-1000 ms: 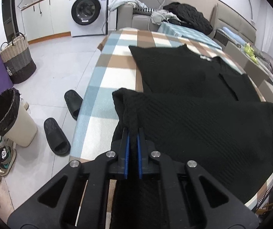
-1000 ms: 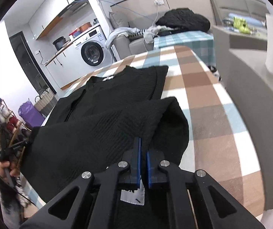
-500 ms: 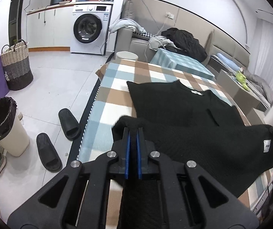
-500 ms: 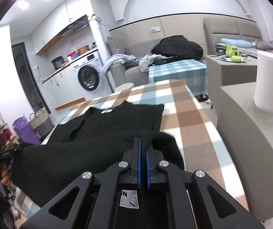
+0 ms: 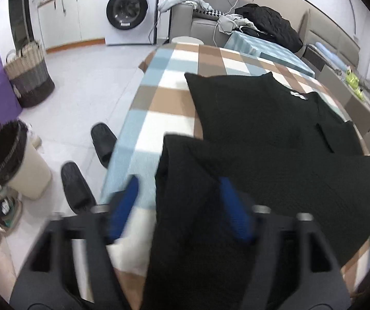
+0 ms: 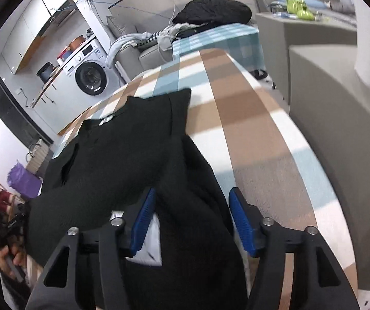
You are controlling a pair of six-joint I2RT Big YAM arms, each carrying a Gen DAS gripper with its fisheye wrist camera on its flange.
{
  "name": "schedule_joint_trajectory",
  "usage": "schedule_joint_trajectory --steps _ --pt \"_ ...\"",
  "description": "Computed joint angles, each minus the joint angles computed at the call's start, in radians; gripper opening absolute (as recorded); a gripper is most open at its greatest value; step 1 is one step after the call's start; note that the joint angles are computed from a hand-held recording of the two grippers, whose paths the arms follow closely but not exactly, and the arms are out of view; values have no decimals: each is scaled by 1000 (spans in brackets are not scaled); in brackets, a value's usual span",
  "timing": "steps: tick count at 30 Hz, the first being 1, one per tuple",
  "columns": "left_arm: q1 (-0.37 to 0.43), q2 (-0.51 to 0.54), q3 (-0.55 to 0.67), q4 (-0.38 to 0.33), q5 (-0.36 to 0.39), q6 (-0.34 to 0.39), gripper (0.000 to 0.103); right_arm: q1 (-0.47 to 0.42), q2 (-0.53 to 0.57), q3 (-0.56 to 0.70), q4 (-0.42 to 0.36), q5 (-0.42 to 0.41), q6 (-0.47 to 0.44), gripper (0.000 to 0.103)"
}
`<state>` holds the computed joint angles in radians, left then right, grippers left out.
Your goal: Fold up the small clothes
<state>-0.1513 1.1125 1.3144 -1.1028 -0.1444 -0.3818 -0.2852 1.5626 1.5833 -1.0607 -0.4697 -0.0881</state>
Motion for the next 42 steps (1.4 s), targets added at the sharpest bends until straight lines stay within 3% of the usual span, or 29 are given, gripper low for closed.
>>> schedule_joint_trajectory --steps 6,8,9,11,14,17,29,30,31,32,35,38,42 --pt "-1 28 -6 7 63 -16 65 6 -9 -28 16 -20 -61 60" --pt "-14 35 -7 16 60 -8 52 16 -5 -26 23 -4 -69 60" --pt "-24 43 -4 17 52 4 47 20 -4 -28 30 6 -70 57" --pt "-37 45 -7 30 63 22 27 25 -5 -31 35 14 -73 48" --pt "-60 47 0 21 33 49 20 29 -8 -31 23 21 -96 27" --pt "-72 39 -2 12 21 62 17 30 -15 -33 -5 25 -138 21" --pt "-120 -88 -82 -32 -18 48 17 -4 -118 -129 -69 24 -234 21" --pt "-119 -96 -86 -36 -22 42 17 -6 -128 -139 -60 29 -230 25" --pt "-113 -105 -87 -44 -25 34 21 -8 -132 -144 -48 38 -220 30" --pt "-108 -114 -91 -46 -26 25 27 -12 -142 -154 -29 50 -198 41" --pt "-69 -167 -115 -53 -5 -3 42 -45 -158 -164 -31 1 -184 44" --pt "-30 -227 -147 -61 47 0 43 -79 -179 -179 -53 -68 -213 47" --pt "-41 -273 -191 -82 35 -5 44 -97 -217 -226 -56 -90 -265 50"
